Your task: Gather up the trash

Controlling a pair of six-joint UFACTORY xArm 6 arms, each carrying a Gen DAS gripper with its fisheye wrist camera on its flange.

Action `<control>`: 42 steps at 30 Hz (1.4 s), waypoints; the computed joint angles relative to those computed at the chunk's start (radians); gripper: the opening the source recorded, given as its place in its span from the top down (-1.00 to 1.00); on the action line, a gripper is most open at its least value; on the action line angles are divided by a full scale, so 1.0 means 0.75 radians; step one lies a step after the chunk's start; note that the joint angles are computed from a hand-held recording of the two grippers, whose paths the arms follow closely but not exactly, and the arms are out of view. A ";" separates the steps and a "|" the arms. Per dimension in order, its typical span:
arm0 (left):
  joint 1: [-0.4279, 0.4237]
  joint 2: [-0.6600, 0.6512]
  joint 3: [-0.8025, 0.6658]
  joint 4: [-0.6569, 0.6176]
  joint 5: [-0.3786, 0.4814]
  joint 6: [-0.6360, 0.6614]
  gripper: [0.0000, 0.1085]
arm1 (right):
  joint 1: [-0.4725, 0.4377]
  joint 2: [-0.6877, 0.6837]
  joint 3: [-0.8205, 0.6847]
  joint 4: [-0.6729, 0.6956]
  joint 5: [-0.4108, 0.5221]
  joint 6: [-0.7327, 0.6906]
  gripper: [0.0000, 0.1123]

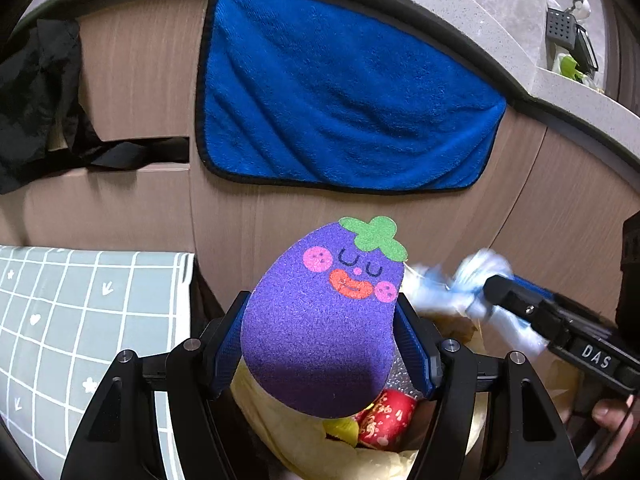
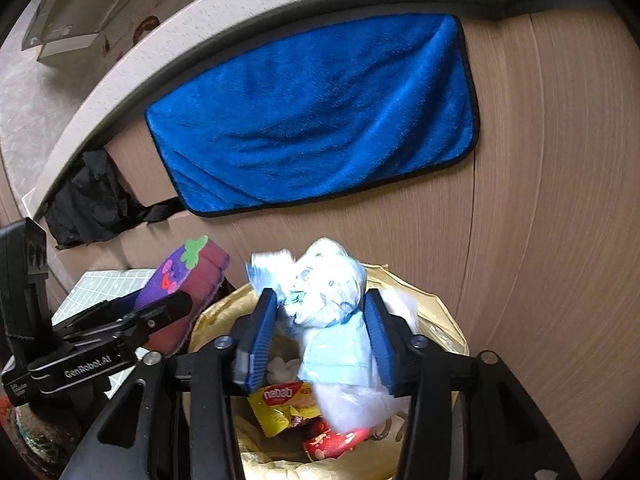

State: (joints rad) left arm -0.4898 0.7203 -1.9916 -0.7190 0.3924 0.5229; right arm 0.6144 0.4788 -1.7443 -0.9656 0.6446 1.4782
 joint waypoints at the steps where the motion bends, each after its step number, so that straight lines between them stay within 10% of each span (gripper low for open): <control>1: 0.004 0.014 -0.026 -0.014 0.029 0.005 -0.26 | -0.001 0.005 -0.006 0.013 0.006 -0.004 0.19; 5: 0.039 0.108 -0.204 -0.089 0.273 0.028 -0.46 | -0.009 -0.020 0.036 -0.009 -0.019 0.065 0.11; 9: 0.036 0.084 -0.170 -0.108 0.270 0.040 -0.55 | 0.005 -0.051 0.066 -0.033 0.016 0.094 0.10; 26: 0.040 -0.741 0.898 -0.093 -0.266 0.193 -0.55 | 0.231 -0.176 0.108 -0.144 0.138 0.200 0.00; 33: 0.127 -1.148 1.406 0.573 -0.439 -0.410 -0.55 | 0.462 -0.064 -0.092 -0.154 0.368 0.049 -0.12; 42: 0.199 -1.481 1.734 0.727 -0.535 -0.571 -0.55 | 0.632 0.085 -0.323 -0.149 0.548 -0.038 -0.12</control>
State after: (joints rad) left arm -0.3406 -0.3904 -0.6915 -0.1739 -0.0088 0.0950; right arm 1.0887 0.5422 -1.9862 -1.0773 1.0556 1.4501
